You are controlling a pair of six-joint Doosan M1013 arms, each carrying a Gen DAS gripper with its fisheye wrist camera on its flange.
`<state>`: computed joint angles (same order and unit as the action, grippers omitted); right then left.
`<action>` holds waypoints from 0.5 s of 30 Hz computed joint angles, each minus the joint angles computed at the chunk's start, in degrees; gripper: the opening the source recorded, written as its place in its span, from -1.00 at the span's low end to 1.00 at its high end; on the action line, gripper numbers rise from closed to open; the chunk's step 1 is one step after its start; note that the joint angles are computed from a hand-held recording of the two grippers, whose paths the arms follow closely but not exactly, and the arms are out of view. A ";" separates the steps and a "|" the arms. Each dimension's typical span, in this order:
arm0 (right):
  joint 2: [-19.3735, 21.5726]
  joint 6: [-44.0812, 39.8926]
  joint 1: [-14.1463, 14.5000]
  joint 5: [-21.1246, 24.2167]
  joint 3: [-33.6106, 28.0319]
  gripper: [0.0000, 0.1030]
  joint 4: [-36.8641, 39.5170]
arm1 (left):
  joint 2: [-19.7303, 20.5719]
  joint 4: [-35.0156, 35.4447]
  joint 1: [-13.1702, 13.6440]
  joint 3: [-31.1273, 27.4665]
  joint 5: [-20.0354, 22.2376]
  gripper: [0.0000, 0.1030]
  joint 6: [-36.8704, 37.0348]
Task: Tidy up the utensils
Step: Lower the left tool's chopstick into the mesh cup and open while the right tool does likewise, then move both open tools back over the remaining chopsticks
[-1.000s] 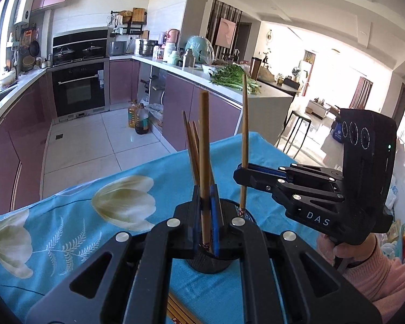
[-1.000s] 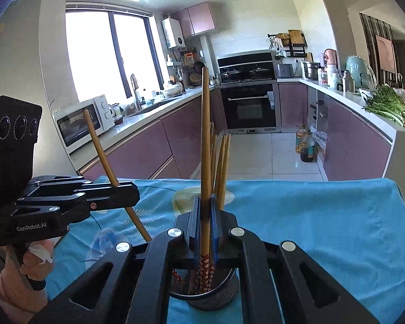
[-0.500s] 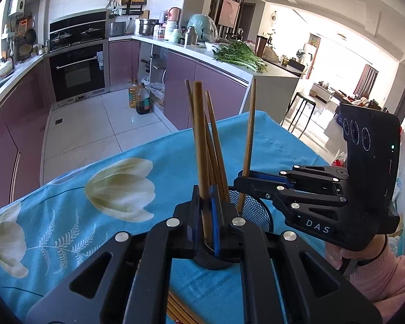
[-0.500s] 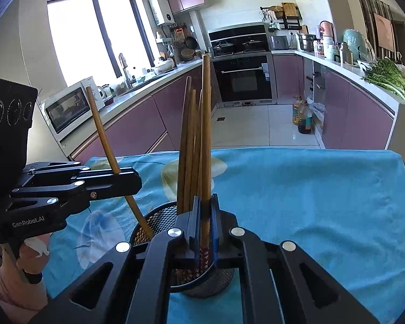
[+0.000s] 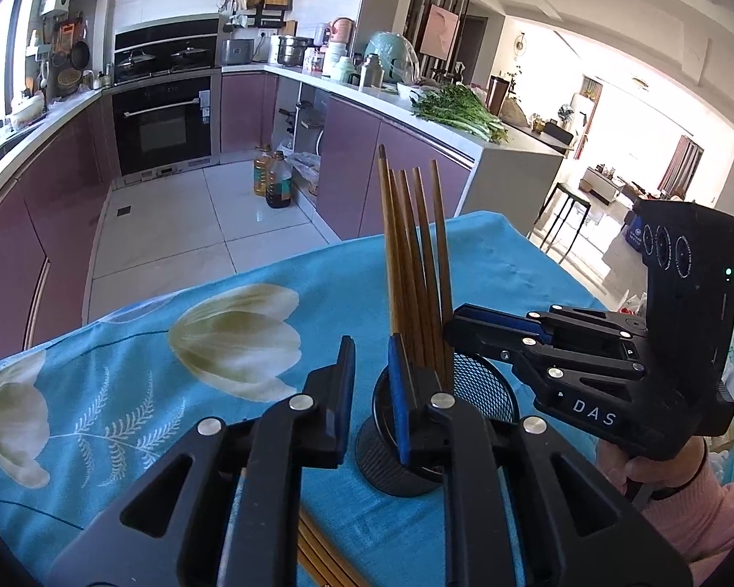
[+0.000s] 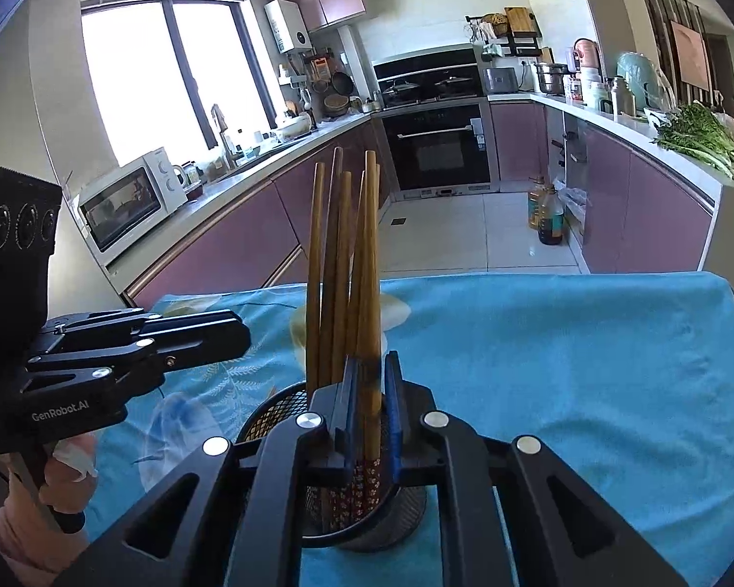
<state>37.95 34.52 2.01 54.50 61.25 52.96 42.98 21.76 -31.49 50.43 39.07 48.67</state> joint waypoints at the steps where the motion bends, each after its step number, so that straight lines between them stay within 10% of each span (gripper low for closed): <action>1: -0.03 -0.21 -0.09 0.02 0.04 -0.75 0.37 | -0.88 2.96 -0.29 1.55 -1.12 -0.60 -2.76; 15: -5.45 -16.88 -1.71 4.39 8.27 -0.38 11.34 | -10.10 30.43 -3.31 18.78 -3.66 -0.19 -31.49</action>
